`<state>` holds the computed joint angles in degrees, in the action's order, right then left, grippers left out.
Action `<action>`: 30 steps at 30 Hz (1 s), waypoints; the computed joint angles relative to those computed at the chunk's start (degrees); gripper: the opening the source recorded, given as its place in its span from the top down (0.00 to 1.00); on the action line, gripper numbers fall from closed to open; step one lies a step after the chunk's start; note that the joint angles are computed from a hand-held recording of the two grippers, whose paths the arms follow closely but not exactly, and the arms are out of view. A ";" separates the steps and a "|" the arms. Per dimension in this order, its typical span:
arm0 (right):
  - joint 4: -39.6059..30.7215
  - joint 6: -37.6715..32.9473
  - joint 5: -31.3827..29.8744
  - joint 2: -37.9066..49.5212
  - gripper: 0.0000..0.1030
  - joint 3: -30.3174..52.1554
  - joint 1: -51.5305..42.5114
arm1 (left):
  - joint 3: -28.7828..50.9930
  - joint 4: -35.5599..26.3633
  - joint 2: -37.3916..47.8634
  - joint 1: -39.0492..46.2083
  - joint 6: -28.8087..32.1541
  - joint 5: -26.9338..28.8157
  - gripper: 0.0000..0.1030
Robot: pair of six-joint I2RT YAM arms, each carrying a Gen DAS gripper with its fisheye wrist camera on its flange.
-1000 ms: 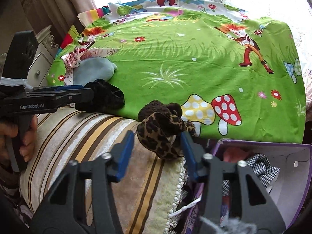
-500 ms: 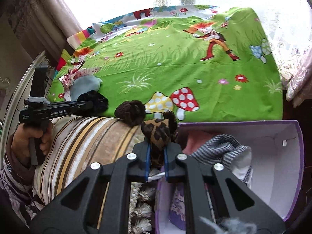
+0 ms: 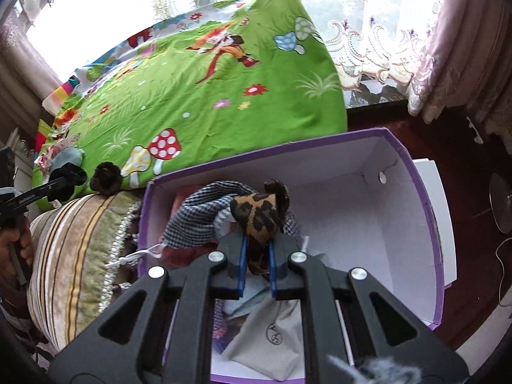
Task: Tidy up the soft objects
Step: 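Drop the leopard plush into the box with the right gripper while the left gripper drops the black item in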
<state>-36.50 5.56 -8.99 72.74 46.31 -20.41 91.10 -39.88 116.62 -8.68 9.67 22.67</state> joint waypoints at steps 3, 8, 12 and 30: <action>1.51 -1.53 -0.96 1.10 0.87 -0.76 -3.67 | 0.02 0.05 -0.06 -0.01 -0.28 -0.26 0.86; 4.65 -3.42 -1.69 6.99 0.87 -0.45 -7.04 | -0.42 0.25 -0.79 -0.32 -0.69 -0.23 0.86; 8.12 -3.60 -1.43 13.54 0.87 0.77 -7.32 | -1.32 0.44 -2.05 -0.64 -0.96 0.09 0.86; 11.71 -2.19 -4.61 32.58 0.29 9.24 -4.80 | -3.83 -1.30 -8.55 -9.83 -1.12 4.42 0.86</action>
<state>-24.79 3.37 -13.60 105.32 55.54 -25.21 87.27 -41.19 108.07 -18.51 8.55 27.09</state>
